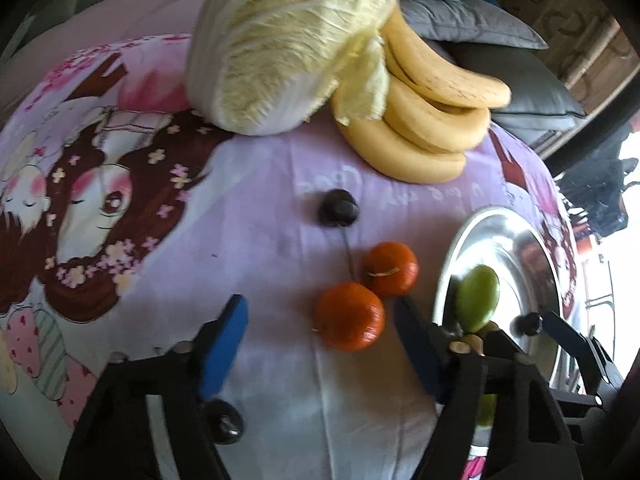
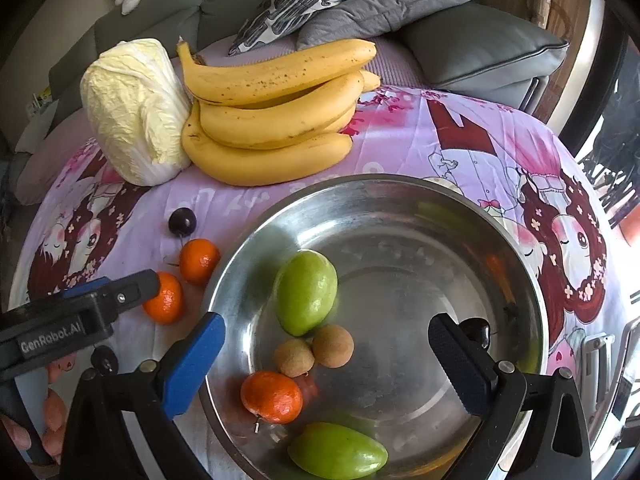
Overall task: Organize fruits
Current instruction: 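Close the left tool on a tangerine lying on the cloth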
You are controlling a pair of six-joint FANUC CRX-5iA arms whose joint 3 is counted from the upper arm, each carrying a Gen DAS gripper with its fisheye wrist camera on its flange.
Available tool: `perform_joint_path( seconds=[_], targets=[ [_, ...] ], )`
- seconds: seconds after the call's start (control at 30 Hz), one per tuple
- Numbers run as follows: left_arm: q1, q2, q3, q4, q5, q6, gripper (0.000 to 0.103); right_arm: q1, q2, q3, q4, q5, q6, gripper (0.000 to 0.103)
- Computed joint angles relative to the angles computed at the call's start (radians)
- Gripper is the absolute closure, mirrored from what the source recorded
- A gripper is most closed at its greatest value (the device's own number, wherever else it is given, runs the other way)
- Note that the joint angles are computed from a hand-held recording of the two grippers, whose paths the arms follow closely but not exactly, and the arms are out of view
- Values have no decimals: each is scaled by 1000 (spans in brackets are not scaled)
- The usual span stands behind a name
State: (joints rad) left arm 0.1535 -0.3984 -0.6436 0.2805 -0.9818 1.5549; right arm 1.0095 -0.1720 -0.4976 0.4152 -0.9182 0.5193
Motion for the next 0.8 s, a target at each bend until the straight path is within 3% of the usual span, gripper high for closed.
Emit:
perform_joint_path(
  seconds=[0.1, 0.23, 0.8],
  targets=[
    [-6, 17, -6, 27, 1, -24, 49, 0, 5, 4, -1, -3, 0, 0],
    [-3, 36, -31, 86, 6, -65, 58, 0, 10, 8, -7, -6, 4, 0],
    [-3, 35, -48, 119, 21, -80, 62, -2, 14, 12, -12, -9, -3, 0]
  ],
)
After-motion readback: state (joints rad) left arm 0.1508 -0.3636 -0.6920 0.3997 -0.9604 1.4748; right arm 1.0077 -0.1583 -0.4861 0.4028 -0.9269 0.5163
